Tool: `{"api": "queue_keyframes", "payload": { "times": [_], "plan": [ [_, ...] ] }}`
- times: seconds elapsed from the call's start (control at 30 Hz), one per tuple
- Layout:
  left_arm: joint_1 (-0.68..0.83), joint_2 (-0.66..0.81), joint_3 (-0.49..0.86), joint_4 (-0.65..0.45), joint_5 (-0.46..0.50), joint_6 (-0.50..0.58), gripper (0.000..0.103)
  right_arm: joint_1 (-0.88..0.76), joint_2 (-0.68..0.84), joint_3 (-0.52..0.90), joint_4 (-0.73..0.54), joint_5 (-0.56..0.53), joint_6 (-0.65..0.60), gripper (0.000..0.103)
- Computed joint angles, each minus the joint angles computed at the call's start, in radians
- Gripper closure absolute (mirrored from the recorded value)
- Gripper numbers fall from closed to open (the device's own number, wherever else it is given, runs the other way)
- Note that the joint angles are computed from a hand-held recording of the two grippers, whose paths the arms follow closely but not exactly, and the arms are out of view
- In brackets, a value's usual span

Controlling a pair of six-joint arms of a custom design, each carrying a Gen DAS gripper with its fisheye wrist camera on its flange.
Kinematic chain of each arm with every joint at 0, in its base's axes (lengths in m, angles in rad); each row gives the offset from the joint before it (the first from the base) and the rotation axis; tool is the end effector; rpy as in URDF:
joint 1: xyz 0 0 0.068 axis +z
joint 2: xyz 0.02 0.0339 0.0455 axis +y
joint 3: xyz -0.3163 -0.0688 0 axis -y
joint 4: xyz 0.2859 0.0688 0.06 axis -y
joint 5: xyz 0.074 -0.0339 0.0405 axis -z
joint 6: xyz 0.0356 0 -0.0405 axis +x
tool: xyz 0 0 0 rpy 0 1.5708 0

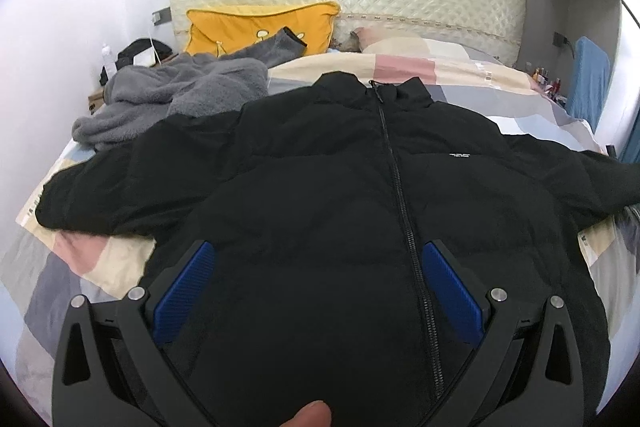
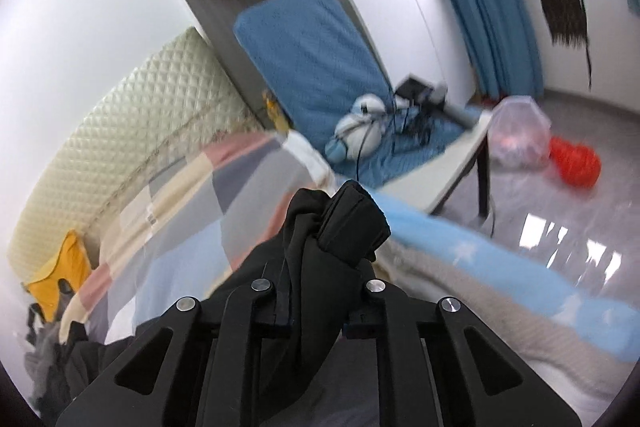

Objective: Fold large clothes
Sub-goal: 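Lift the sleeve with the right tool and fold it across the jacket body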

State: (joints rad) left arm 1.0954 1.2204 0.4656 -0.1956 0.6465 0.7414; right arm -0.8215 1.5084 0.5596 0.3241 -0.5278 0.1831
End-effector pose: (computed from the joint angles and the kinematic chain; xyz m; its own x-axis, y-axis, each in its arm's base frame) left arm 0.1199 0.1861 0.1751 -0.6457 -0.0766 -0.7598 -0.1537 0.9876 0.0311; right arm 0.2179 -0.2079 0.1705 -0.3272 0.5827 -0.7439 0.4209 0.7947 0.4373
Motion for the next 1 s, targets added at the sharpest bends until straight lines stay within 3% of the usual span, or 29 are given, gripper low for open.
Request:
{"api": "queue_keyframes", "payload": {
  "times": [0.1,0.23,0.33,0.57,0.77,1.0],
  "plan": [
    [0.025,0.015,0.035,-0.062,0.013,0.058,0.0,0.019,-0.089,0.026,-0.075,0.019,0.019,0.093],
    [0.095,-0.043,0.005,-0.037,0.036,0.125,0.0,0.084,-0.266,0.014,-0.105,0.042,0.124,0.092],
    [0.149,-0.062,0.029,-0.105,0.099,0.169,0.0,0.196,-0.397,0.062,-0.225,0.12,0.185,0.09],
    [0.269,-0.035,0.084,-0.232,0.221,0.264,0.0,0.545,-0.599,0.245,-0.501,0.335,0.114,0.088],
    [0.31,0.045,0.14,-0.3,0.255,0.321,0.0,0.976,-0.645,0.391,-0.649,0.644,0.09,0.085],
    [0.383,0.139,0.215,-0.414,0.309,0.438,0.0,1.48,-0.553,0.441,-0.681,1.017,0.143,0.081]
  ]
}}
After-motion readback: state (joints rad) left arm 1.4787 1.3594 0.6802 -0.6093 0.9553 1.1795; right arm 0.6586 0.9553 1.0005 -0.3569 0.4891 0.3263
